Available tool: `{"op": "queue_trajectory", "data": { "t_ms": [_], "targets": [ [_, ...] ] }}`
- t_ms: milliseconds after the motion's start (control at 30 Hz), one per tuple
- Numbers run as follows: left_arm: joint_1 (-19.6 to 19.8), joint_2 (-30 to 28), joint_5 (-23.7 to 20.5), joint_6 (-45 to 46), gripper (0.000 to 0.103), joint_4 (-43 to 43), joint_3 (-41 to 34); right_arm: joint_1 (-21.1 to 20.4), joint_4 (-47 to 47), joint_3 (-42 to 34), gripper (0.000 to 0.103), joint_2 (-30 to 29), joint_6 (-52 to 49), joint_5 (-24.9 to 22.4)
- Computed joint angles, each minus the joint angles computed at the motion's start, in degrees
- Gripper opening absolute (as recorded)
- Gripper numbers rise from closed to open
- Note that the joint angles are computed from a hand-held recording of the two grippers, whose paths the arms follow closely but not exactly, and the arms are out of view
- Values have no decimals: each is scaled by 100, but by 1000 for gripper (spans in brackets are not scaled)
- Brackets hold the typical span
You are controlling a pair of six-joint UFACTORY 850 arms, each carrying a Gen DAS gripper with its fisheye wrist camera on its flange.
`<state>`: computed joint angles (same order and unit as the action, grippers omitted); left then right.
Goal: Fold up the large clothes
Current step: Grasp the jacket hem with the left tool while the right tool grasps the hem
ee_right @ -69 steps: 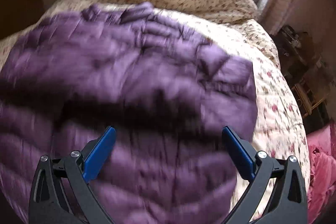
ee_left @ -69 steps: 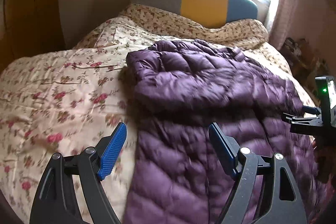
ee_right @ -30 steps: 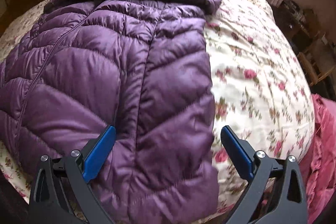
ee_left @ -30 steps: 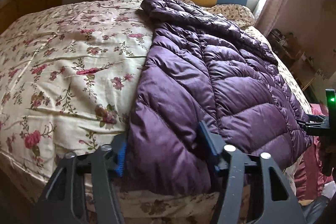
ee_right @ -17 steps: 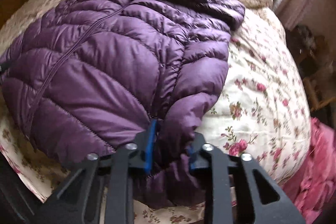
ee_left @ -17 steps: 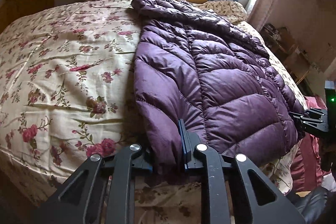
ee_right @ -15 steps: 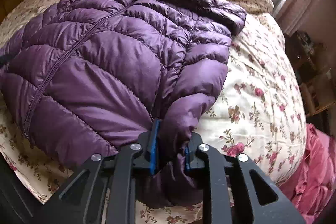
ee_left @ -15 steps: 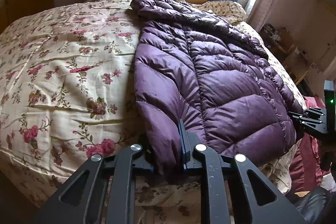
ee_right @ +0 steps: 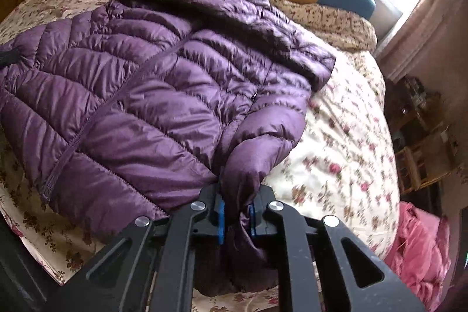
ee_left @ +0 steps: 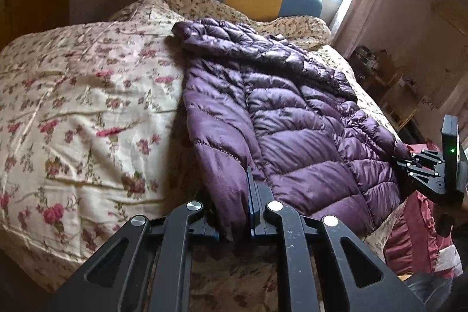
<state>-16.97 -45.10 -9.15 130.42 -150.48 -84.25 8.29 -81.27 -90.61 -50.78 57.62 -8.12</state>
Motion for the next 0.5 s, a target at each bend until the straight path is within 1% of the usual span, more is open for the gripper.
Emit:
{"op": "queue_trajectory", "data": {
  "t_ms": [133, 167, 300, 367, 433, 500],
  "targets": [
    [23, -18, -46, -279, 11, 302, -139, 64, -620, -189, 10, -45, 451, -168],
    [23, -14, -43, -207, 11, 225, -159, 77, -823, -254, 10, -55, 642, -191],
    [48, -63, -107, -425, 11, 464, -334, 98, -1257, -551, 10, -157, 1121, -195],
    [67, -114, -106, -688, 11, 692, -451, 114, -1448, -752, 10, -254, 1316, -199],
    [92, -171, -113, -1025, 11, 992, -600, 130, -1479, -983, 9, -364, 1345, -203],
    [119, -241, -99, -1316, 11, 1288, -780, 134, -1142, -1337, 9, -536, 1031, -182]
  ]
}}
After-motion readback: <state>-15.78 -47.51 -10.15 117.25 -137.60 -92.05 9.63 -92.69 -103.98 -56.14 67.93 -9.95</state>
